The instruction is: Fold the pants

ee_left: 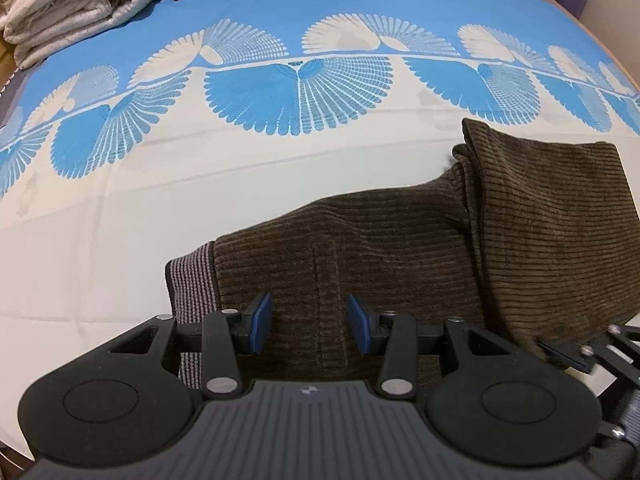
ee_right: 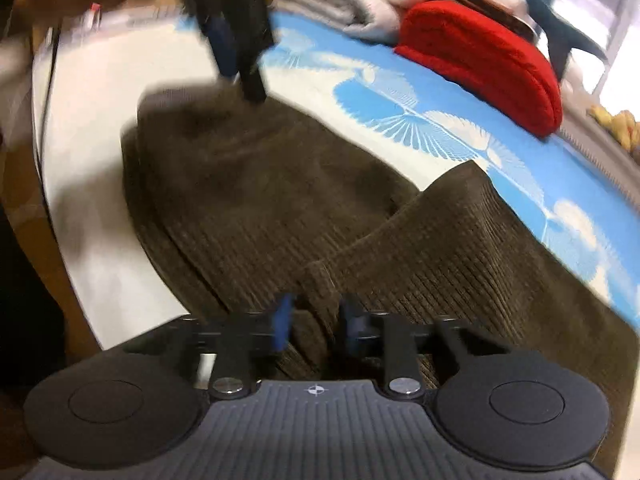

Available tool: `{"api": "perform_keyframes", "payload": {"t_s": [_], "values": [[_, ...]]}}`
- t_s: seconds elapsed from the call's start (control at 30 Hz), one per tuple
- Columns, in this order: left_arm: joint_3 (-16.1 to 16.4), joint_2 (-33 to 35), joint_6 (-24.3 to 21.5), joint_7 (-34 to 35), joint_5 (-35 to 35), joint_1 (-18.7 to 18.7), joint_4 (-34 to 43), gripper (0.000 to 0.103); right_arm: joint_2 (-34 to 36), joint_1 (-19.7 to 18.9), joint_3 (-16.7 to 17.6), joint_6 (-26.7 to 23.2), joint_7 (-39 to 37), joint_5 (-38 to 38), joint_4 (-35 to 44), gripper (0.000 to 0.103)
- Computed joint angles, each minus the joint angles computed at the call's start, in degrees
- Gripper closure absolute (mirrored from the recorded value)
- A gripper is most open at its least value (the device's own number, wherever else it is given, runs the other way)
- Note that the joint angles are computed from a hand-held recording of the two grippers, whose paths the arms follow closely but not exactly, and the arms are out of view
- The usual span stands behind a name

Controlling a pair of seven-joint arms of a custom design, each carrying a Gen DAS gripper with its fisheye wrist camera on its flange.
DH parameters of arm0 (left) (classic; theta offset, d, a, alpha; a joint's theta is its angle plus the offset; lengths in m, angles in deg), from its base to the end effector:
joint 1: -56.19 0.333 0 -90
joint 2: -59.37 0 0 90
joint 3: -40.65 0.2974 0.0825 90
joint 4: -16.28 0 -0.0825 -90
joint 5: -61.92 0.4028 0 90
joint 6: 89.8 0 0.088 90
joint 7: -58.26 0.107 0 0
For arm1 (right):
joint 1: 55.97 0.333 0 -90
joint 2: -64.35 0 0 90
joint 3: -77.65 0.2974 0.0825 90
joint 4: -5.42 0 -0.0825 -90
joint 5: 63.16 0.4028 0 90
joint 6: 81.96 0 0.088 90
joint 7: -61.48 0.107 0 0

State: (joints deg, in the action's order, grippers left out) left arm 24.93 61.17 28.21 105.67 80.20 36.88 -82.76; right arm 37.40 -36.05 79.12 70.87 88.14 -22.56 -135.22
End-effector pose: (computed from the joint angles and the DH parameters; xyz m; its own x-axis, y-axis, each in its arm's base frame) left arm 0.5175 -0.3399 0.5599 0.0329 -0.9988 -0.0353 -0.9142 -0.0158 -0.4050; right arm 0.4477 0.1557 0.5154 0.7753 -0.6178 0.1314 -0.3516 -0.5949 -0.7228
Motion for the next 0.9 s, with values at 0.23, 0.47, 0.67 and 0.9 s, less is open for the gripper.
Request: {"api": "perform_keyframes", "payload": {"t_s": [0.23,0.47,0.67,0.9], "values": [[0.0,1.1,0.5,0.6,-0.4,0.2,1.4,0.056,-6.6,3.7,-4.1,-1.6,-11.3,-4.6,-5.9,0.084],[-0.8,6.5,2.8,2.1,0.0,-1.3,8.0,0.056,-7.7,1.8,-6.3,-9.5,-6.7,-1.7,-1.3,0.076],[-1.2,14.8,2.7,3.7,1.7,-4.1,18.0,0.056,-7.5,-3.6,-6.3,-2.4,4.0,1.0,-1.3,0.066],[-0.1,23.8,4.9,2.3,1.6,-6.8,29.3,0.076,-3.1,-14.9,-2.5,-12.8,17.6,-9.6,1.2,0.067]]}}
